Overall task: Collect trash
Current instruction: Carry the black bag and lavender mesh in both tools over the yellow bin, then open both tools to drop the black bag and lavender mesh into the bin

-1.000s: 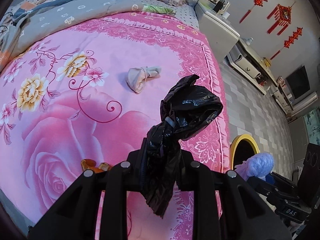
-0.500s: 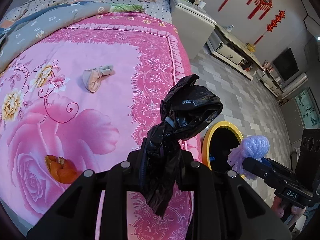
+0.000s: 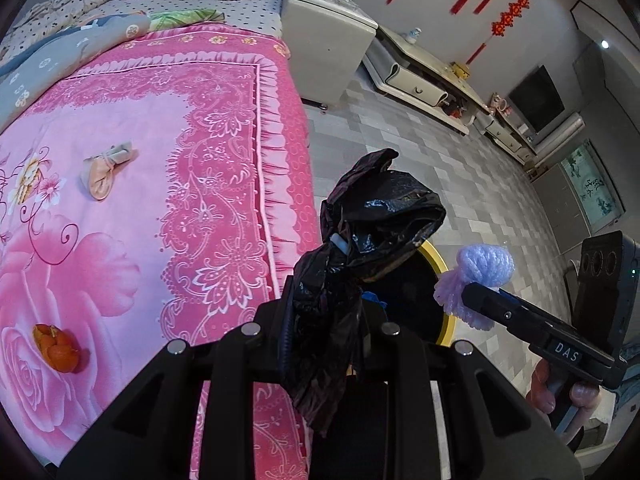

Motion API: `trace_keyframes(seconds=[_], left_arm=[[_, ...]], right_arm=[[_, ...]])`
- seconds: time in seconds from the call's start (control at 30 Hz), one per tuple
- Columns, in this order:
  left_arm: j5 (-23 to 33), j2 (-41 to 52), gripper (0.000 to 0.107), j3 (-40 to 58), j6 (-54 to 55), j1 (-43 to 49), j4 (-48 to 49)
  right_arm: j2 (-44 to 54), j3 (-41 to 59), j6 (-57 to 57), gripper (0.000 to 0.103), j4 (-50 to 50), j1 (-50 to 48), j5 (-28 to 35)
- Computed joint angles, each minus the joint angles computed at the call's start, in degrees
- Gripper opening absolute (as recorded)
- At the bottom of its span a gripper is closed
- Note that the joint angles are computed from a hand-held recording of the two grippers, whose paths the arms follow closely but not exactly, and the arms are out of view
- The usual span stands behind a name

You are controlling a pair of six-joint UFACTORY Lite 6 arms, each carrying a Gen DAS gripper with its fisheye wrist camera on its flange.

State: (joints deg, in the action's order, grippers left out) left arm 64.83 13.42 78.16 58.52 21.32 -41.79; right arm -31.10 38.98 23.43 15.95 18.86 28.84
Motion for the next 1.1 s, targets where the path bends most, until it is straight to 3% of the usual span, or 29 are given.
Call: trace_keyframes(seconds=[0.57, 1.1], left_arm=[[-9.94, -3.75, 0.022, -10.93, -4.62, -16.28, -1.96], [-20.56, 1.22, 0.023, -14.85, -8.00, -31.70, -4.18]], right_arm=[[-9.11, -10.29, -27.93, 0.035, 16.10, -27.72, 8.30], [-2.03, -14.38, -53.47, 0.036, 29.72, -49.76, 12.01]])
